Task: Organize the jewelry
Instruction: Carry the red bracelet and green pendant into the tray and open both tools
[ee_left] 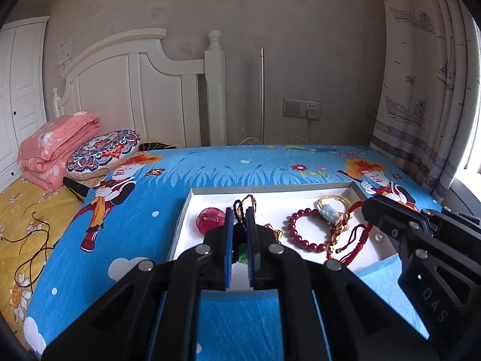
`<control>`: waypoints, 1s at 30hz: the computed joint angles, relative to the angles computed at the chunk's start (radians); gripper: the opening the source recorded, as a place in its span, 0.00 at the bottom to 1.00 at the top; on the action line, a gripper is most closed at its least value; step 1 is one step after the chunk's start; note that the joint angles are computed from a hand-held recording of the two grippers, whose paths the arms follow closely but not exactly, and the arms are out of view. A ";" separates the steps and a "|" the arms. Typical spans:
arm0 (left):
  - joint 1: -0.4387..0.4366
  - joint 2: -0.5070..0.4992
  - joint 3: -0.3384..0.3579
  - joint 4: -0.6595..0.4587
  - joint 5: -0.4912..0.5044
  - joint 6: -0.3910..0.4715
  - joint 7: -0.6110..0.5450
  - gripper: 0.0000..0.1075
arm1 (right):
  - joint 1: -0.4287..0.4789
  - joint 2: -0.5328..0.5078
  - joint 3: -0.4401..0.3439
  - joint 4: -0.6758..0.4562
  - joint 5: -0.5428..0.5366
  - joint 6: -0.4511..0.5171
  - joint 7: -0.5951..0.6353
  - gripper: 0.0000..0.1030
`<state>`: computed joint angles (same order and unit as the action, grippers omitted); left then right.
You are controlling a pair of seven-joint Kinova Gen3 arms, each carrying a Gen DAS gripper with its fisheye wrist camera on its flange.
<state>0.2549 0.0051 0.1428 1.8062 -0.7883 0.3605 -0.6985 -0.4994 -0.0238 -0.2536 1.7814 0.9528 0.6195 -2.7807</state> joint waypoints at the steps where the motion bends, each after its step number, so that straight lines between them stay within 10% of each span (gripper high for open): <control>1: -0.003 0.019 -0.001 -0.024 0.011 0.007 -0.012 0.07 | 0.005 0.014 0.006 -0.016 -0.002 -0.002 0.010 0.05; 13: 0.054 0.217 -0.105 -0.259 0.179 0.089 -0.175 0.07 | -0.009 0.182 0.139 -0.214 -0.149 -0.019 0.220 0.05; 30: 0.122 0.259 -0.204 -0.279 0.232 0.100 -0.200 0.07 | -0.049 0.225 0.210 -0.223 -0.225 -0.026 0.275 0.05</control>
<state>0.3769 0.2642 -0.0608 1.5269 -0.5562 0.4602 -0.8988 -0.5485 0.2011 -0.0431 1.5589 0.7275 0.5935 -2.5060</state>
